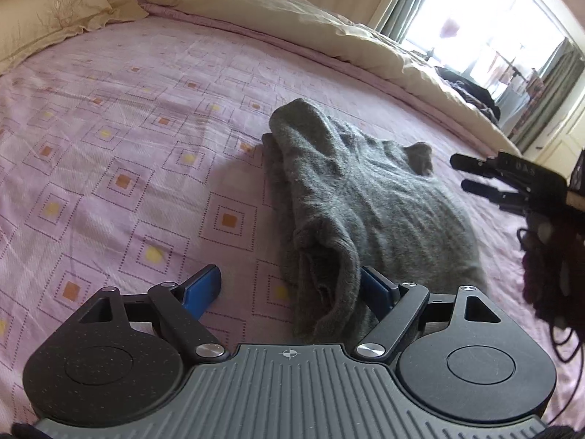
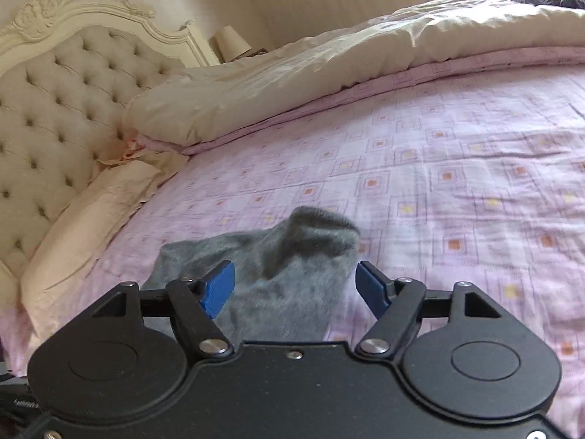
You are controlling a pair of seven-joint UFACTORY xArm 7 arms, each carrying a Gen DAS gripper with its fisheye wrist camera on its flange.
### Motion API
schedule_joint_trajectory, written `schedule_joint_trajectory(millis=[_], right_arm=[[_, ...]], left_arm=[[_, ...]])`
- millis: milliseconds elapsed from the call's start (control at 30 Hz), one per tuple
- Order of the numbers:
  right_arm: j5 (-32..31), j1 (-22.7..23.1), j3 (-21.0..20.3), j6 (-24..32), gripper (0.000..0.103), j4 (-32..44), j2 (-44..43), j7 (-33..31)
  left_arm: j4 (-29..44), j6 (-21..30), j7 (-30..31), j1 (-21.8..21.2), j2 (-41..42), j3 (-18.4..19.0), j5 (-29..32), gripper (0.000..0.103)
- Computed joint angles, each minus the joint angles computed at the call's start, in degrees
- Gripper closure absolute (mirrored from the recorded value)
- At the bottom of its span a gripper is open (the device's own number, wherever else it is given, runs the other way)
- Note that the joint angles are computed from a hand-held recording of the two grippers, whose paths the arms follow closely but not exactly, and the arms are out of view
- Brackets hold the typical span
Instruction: Fold small clothes
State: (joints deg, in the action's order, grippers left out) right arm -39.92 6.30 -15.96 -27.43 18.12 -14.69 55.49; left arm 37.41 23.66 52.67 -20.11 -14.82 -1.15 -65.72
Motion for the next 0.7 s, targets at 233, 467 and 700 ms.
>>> schedule_joint_trajectory(millis=[233, 467, 700], right_arm=[[-12.3, 0.4, -5.8, -12.3, 0.027, -5.1, 2.7, 12.8], [-8.3, -2.9, 0.0, -20.4, 0.026, -5.8, 9.1, 10.9], [-6.0, -6.2, 7.0, -18.2, 0.058, -8.1, 5.6, 9.1]], left_arm=[[3.2, 3.9, -1.2, 0.3, 3.3, -0.5, -1.8, 0.022], [8.6, 8.8, -0.5, 2.2, 9.1, -2.5, -4.0, 0.021], [10.8, 15.9, -0.8, 5.1, 11.7, -3.4, -6.5, 0.064]])
